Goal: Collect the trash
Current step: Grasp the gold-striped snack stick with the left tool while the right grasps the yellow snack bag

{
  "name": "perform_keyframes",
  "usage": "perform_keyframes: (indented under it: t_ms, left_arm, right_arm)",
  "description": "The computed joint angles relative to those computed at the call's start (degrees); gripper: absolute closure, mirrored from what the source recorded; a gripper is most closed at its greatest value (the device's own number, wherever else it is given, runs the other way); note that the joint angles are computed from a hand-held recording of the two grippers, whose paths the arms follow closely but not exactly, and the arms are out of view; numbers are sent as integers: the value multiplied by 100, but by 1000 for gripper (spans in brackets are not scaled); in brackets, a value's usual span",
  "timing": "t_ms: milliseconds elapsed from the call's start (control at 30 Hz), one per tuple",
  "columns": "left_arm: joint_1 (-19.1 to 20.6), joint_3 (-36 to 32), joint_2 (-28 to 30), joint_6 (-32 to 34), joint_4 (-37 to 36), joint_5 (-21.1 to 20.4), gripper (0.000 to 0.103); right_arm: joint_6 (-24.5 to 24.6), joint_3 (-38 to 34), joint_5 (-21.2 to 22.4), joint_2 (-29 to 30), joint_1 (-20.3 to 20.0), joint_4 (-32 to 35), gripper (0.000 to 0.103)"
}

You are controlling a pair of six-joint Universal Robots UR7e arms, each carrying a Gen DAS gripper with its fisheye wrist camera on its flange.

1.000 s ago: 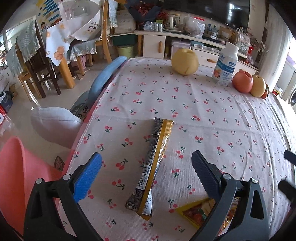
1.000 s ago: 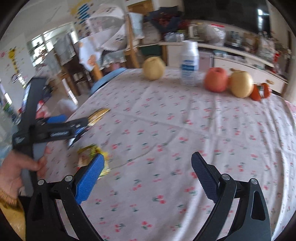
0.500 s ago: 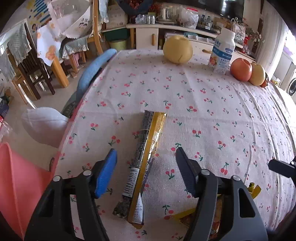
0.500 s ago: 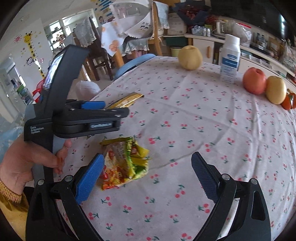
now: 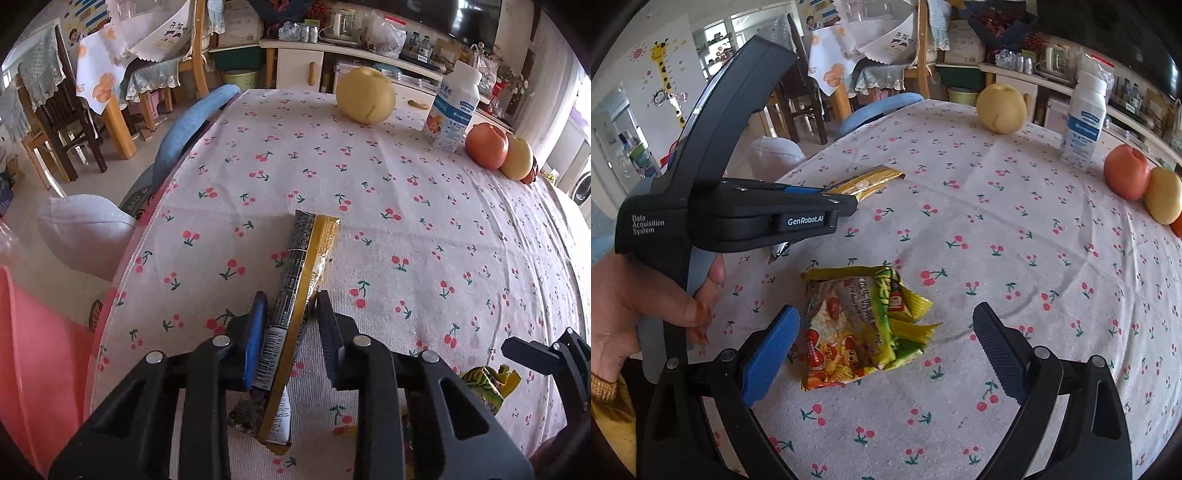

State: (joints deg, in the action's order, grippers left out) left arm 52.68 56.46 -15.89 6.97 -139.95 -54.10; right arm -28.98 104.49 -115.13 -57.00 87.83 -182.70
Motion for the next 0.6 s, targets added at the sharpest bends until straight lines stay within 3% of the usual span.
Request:
perform_keyframes:
  t_ms: [233, 333, 600]
  left_arm:
    - [10, 47, -43, -5, 8, -74, 84]
    - [13, 77, -63, 4, 0, -99, 85]
    - [0, 258, -174, 41, -230, -185, 88]
  right_arm:
    - [-517, -84, -375, 298, 90, -348, 9]
    - [-699, -101, -422, 371, 90, -443, 23]
    - [-660, -50, -206, 276, 11, -405, 36]
